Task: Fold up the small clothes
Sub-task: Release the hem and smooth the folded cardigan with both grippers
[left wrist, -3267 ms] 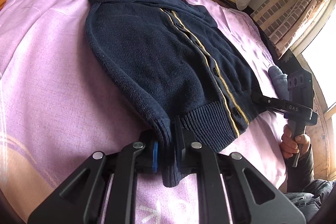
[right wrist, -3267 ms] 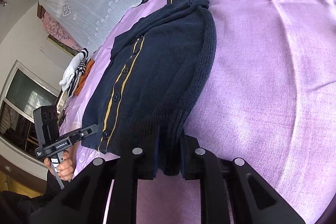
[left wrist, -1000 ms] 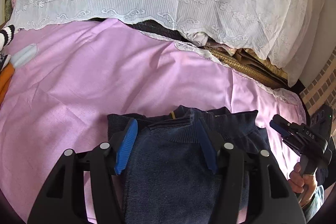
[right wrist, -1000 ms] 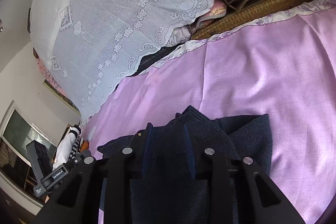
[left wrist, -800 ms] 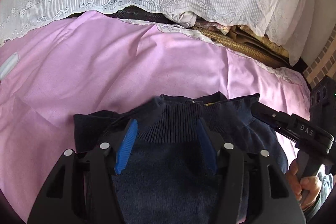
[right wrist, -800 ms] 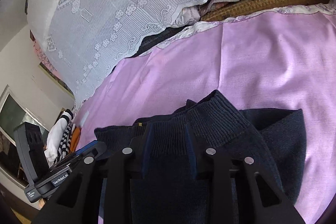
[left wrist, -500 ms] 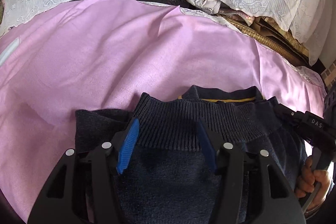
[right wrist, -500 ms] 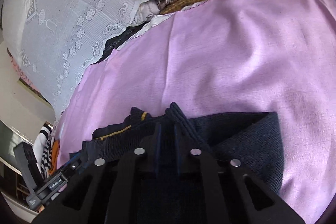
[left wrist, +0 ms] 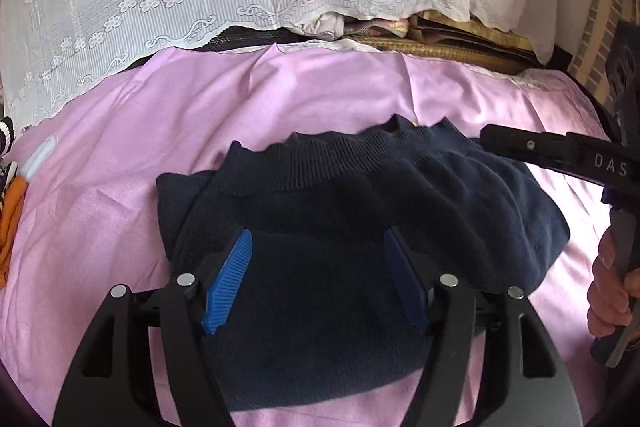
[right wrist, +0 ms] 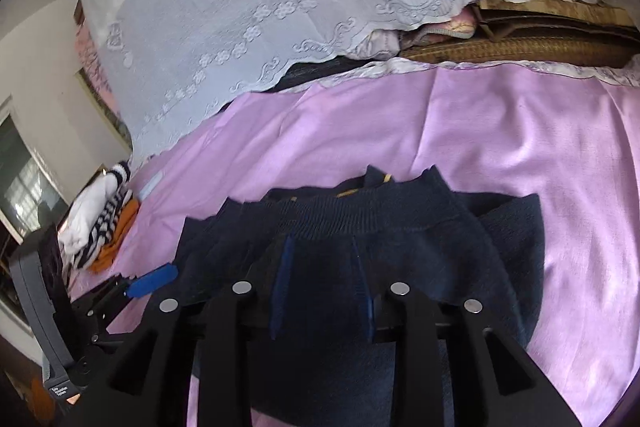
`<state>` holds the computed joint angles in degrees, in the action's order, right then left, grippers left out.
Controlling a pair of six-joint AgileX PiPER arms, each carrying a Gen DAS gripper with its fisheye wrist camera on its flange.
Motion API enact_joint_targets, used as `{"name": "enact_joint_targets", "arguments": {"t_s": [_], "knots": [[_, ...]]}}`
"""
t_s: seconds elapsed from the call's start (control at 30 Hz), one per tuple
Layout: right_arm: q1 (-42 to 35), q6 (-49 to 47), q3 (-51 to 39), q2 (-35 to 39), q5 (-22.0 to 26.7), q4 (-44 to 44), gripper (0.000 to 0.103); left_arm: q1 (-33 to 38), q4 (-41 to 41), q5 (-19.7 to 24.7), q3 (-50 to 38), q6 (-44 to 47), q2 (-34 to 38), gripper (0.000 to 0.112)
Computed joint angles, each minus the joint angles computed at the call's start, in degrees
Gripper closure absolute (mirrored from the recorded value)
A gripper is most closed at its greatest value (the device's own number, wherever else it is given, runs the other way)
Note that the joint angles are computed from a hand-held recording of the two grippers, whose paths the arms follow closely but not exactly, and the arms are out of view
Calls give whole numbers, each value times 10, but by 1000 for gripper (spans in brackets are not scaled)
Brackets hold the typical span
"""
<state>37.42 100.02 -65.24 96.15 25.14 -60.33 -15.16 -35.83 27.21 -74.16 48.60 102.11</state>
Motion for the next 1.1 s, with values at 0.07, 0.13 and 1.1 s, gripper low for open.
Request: {"name": "enact_joint_targets", "arguments": {"t_s": [0.07,0.13,1.1], "knots": [[27,-56,-22,25,39,45,70,-17,67,-35,26,-58,-3,44],[39,-92,-35,50,73,83,69,-17,102,-49,42,-90,3,42],[124,-57,-45,83,103,53,58,94,13,-48,100,-20,-30,41]]}}
